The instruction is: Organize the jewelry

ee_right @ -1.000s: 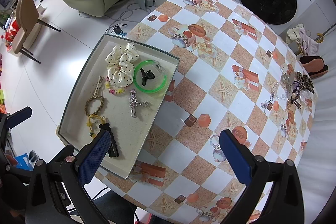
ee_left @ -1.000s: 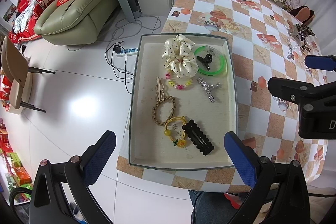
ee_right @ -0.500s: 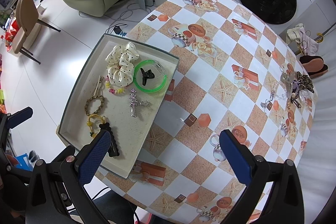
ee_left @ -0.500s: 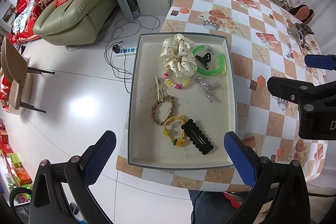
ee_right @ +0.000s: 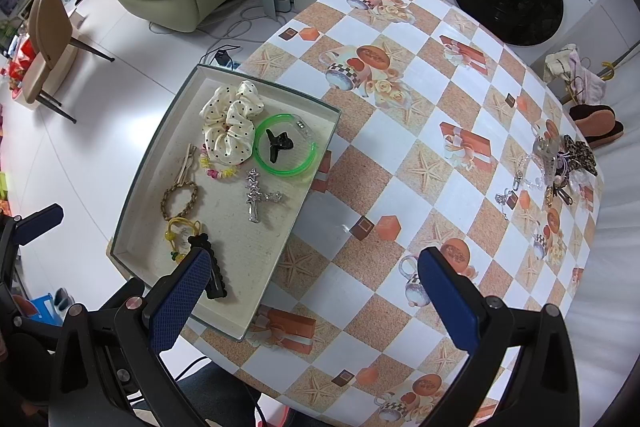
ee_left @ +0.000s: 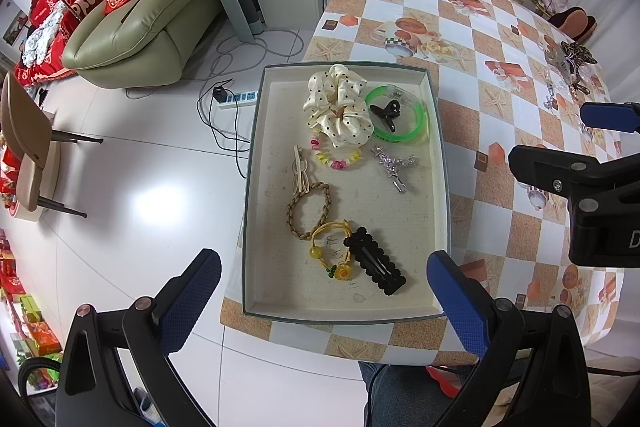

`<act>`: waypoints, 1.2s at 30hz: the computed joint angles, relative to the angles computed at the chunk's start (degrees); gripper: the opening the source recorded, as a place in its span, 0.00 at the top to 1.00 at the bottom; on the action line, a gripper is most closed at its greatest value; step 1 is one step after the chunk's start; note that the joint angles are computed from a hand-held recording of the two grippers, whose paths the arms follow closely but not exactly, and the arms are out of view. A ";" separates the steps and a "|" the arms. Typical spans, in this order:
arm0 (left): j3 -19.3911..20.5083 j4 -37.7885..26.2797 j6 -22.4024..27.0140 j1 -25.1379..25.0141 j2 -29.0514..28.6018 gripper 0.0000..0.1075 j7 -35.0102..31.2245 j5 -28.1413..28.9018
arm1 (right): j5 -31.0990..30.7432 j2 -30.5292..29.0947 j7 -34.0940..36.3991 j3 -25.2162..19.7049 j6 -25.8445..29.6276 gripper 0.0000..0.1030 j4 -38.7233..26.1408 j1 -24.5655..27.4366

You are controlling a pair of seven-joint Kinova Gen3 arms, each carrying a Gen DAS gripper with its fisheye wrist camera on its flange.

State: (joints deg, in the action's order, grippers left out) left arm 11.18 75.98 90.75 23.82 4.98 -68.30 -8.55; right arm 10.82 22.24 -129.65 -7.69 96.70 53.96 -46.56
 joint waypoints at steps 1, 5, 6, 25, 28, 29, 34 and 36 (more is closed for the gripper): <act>0.00 -0.01 0.03 0.03 0.01 0.04 0.06 -0.02 | -0.02 0.04 0.00 -0.01 -0.03 0.00 -0.01 -0.01; 0.02 0.01 -0.10 0.06 0.02 0.04 -0.15 0.06 | -0.03 0.01 0.06 -0.01 -0.08 0.00 0.04 0.02; 0.00 -0.02 -0.07 0.05 0.03 0.04 -0.18 0.04 | -0.03 -0.02 0.08 -0.01 -0.07 0.00 0.06 0.04; 0.08 0.13 -0.04 0.18 -0.11 0.04 -0.03 0.09 | 0.02 -0.12 0.07 -0.06 -0.06 0.00 0.19 -0.02; 0.17 0.33 -0.14 0.23 -0.26 0.04 -0.48 0.13 | 0.02 -0.18 0.13 -0.07 -0.08 0.00 0.26 0.01; 0.14 0.45 -0.22 0.15 -0.36 0.04 -0.81 0.18 | 0.02 -0.18 0.13 -0.07 -0.08 0.00 0.26 0.01; 0.20 0.37 -0.12 0.20 -0.28 0.04 -0.58 0.13 | 0.01 -0.21 0.08 -0.10 -0.15 0.00 0.36 -0.02; 0.16 0.43 -0.08 0.09 -0.34 0.04 -0.99 0.23 | -0.01 -0.25 0.09 -0.11 -0.14 0.00 0.39 -0.01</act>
State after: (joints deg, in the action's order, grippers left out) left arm 11.34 76.41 90.67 23.91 4.64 -69.29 -8.32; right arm 10.81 21.99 -129.56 -7.80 96.57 54.36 -46.56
